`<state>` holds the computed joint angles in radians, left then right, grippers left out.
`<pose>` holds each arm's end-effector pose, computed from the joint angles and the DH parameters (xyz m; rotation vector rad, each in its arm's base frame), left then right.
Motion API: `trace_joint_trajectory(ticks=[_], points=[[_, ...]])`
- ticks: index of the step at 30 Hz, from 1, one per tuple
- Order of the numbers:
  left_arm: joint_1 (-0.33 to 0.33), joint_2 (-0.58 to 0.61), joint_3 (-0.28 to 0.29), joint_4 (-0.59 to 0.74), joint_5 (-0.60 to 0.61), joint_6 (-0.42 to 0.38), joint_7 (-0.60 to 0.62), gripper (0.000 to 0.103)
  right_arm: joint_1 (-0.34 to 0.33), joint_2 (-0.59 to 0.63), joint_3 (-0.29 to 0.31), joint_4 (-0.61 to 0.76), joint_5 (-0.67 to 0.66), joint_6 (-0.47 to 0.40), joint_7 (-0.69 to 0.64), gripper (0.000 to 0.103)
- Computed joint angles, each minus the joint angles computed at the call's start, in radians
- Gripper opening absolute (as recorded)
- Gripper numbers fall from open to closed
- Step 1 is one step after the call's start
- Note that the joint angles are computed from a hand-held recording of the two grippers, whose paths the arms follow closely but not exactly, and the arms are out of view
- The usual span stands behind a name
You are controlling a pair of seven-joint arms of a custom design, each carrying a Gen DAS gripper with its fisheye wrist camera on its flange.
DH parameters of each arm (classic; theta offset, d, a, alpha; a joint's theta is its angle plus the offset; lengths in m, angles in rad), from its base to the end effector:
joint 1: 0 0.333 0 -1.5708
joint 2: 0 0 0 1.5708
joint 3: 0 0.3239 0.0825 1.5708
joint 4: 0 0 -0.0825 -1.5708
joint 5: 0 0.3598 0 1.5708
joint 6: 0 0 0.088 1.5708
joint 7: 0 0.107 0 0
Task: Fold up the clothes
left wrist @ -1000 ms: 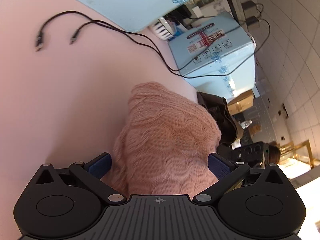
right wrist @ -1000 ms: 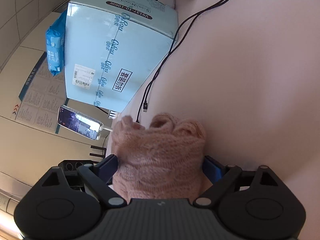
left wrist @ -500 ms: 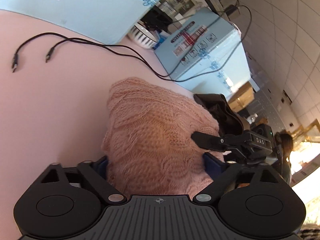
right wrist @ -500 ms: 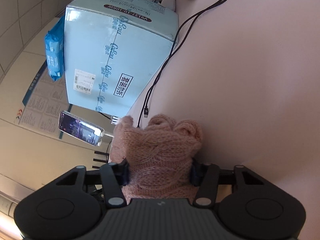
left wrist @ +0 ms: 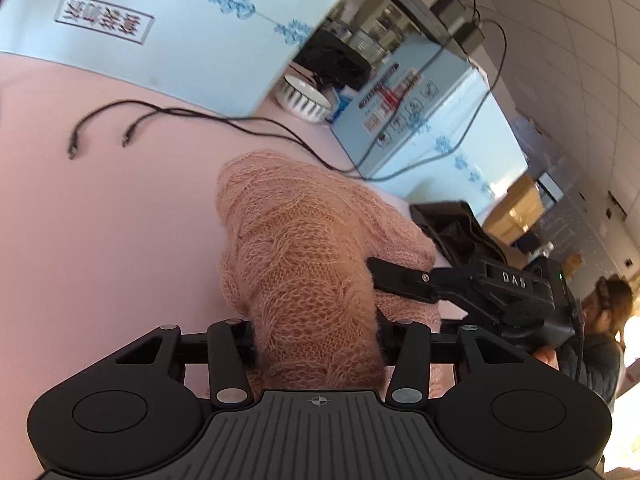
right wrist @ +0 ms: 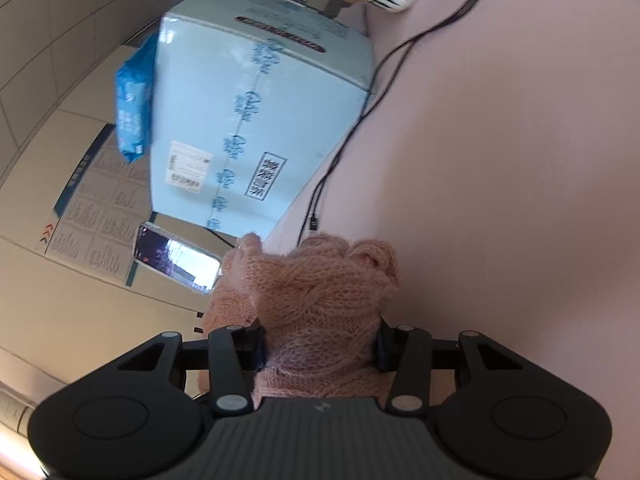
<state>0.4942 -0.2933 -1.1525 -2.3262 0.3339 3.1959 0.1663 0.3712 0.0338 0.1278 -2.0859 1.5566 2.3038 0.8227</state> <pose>0.3645 -0.3741 0.5140 -2.0943 1.5850 -1.4280 0.4822 0.2856 0.4651 -1.5358 1.2864 0.7188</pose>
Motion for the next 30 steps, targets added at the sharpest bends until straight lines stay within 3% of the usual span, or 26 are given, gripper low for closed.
trace_joint_trajectory(ticks=[8, 11, 14, 19, 24, 26, 28, 30], points=[[-0.350, -0.229, 0.331, -0.153, -0.091, -0.065, -0.065, 0.045, 0.040, 0.015, 0.033, 0.115, -0.044, -0.098, -0.019, 0.048], [-0.433, -0.385, 0.394, -0.214, -0.120, -0.171, -0.106, 0.045, 0.067, 0.053, 0.057, 0.184, -0.072, -0.144, -0.003, 0.048], [-0.511, -0.567, 0.427, -0.286, -0.132, -0.328, -0.173, 0.045, 0.105, 0.123, 0.095, 0.280, -0.113, -0.192, 0.026, 0.048], [-0.645, -0.797, 0.452, -0.417, -0.167, -0.548, -0.348, 0.046, 0.172, 0.230, 0.153, 0.384, -0.240, -0.194, 0.104, 0.048], [-0.801, -0.855, 0.493, -0.527, -0.232, -0.664, -0.504, 0.048, 0.236, 0.315, 0.177, 0.424, -0.466, -0.165, 0.265, 0.051], [-0.864, -0.861, 0.526, -0.557, -0.257, -0.700, -0.544, 0.054, 0.226, 0.299, 0.201, 0.387, -0.434, -0.118, 0.196, 0.052], [-0.893, -0.916, 0.538, -0.561, -0.255, -0.760, -0.589, 0.057, 0.228, 0.284, 0.205, 0.375, -0.452, -0.099, 0.187, 0.053], [-0.891, -0.951, 0.528, -0.516, -0.226, -0.879, -0.607, 0.063, 0.229, 0.274, 0.207, 0.368, -0.465, -0.092, 0.189, 0.053]])
